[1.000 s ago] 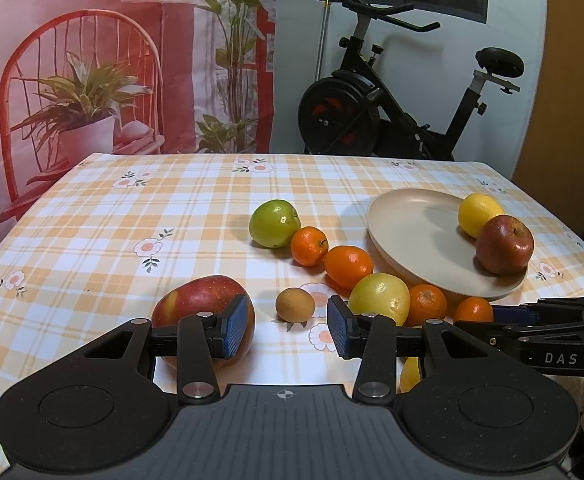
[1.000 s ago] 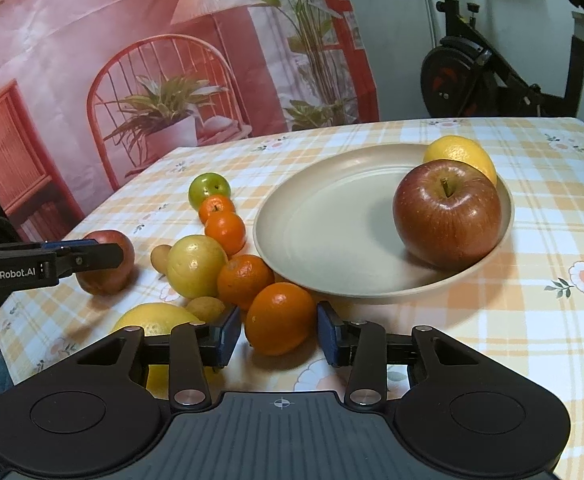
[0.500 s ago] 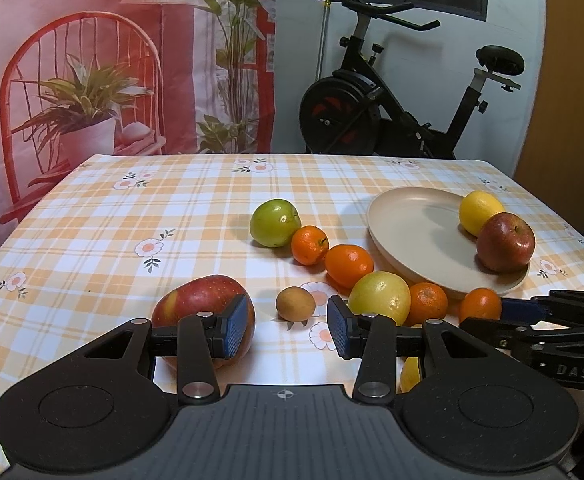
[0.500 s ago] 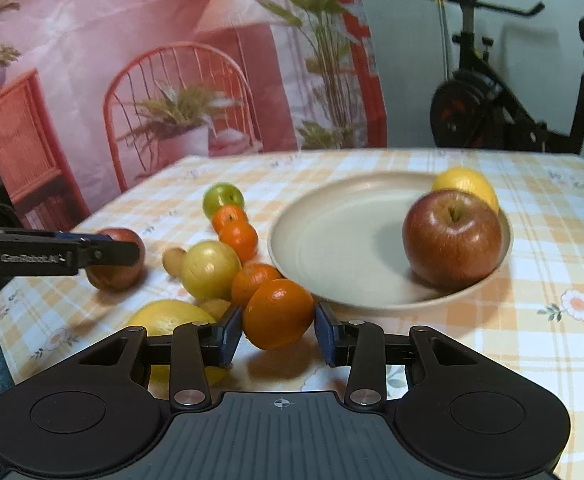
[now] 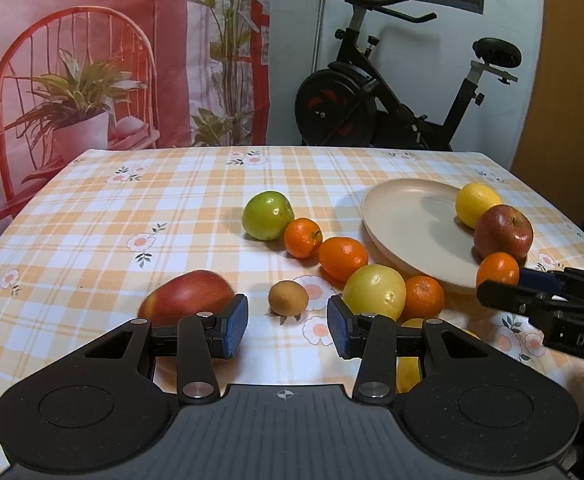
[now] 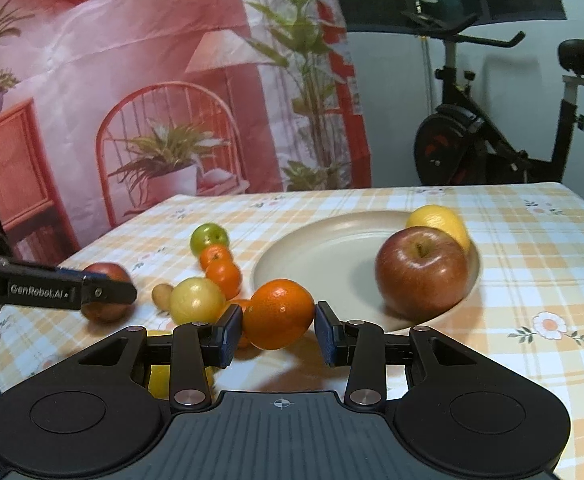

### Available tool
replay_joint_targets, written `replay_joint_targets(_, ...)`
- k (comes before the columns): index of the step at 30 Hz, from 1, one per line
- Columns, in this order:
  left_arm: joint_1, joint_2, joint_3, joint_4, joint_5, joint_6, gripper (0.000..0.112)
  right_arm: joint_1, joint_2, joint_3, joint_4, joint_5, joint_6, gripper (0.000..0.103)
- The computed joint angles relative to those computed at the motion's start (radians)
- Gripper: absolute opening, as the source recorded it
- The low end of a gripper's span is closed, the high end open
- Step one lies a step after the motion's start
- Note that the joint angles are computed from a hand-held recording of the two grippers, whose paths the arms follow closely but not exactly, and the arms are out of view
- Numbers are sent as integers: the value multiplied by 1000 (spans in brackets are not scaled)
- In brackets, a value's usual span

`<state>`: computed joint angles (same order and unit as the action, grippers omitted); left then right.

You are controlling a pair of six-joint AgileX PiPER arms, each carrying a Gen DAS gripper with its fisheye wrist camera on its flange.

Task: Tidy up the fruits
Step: 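Close the left tool on the kiwi while the right tool carries the tangerine toward the plate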

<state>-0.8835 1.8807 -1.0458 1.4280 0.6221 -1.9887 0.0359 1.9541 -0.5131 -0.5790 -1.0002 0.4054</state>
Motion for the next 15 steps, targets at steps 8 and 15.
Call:
replay_joint_targets(8,52,24,-66,-60,-61,73,33,-43,24,-9,-22,-36,39,36)
replay_joint_targets(15,90,84,-166,-234,-70,286,32,-75,45,-25,-59,-61,82,36)
